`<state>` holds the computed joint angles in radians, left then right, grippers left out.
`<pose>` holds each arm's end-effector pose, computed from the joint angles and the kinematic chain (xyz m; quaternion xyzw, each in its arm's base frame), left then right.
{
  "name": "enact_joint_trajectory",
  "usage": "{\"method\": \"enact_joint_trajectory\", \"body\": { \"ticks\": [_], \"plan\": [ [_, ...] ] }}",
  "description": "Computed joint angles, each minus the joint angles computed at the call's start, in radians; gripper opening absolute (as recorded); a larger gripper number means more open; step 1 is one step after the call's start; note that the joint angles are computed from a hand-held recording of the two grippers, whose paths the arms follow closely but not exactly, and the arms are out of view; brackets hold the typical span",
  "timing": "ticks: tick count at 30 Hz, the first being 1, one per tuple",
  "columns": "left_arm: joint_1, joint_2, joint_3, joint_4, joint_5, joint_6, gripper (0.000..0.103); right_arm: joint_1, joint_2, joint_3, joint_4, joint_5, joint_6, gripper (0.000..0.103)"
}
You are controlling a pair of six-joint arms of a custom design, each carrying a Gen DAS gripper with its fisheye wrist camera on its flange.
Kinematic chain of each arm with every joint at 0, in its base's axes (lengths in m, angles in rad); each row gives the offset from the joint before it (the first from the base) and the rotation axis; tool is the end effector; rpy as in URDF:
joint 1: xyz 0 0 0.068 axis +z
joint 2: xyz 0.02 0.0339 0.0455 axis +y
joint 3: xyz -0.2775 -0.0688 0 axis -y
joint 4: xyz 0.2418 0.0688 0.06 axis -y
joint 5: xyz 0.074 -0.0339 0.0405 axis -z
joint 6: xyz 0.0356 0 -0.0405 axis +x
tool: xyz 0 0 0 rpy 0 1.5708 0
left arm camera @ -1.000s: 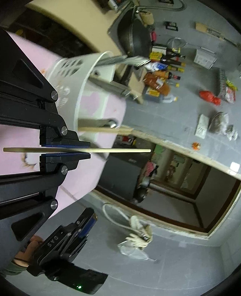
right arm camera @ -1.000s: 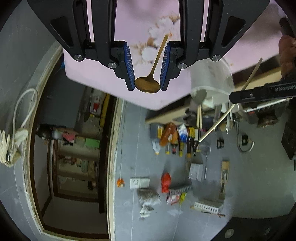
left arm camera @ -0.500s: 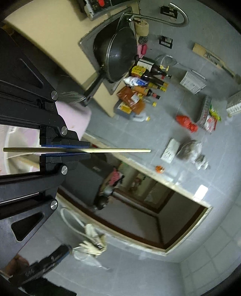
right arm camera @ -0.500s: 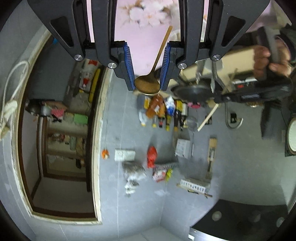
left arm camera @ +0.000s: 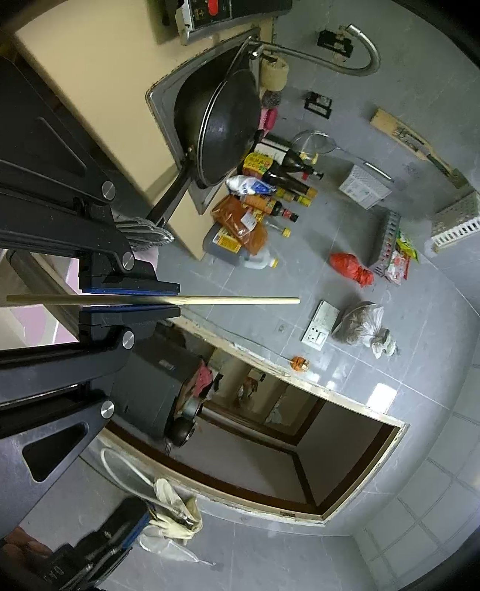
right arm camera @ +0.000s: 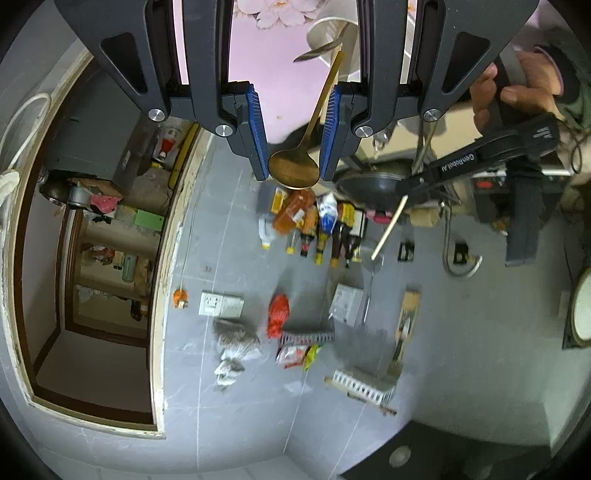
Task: Organize utensils
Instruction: 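Lower the gold spoon into the caddy with the right tool while the left inserts the chopstick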
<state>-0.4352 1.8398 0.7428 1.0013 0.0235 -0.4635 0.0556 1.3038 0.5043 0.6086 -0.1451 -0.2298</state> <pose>0.3320 -0.1553 0.1828 -0.0026 0.7401 -0.2999 0.6019 0.2649 0.0199 0.2289 -0.1551 0.7549 0.0005 0.6373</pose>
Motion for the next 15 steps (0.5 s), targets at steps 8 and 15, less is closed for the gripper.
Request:
{"method": "enact_joint_trajectory", "body": {
  "ticks": [8,15],
  "plan": [
    [-0.057,0.053,-0.057,0.13,-0.092,0.103,0.002,0.012,0.11,-0.003,0.031,-0.002,0.002,0.026],
    [-0.075,0.036,-0.078,0.035,-0.049,0.171,0.018,0.004,0.144,-0.03,0.056,-0.052,0.037,0.042]
  ]
}}
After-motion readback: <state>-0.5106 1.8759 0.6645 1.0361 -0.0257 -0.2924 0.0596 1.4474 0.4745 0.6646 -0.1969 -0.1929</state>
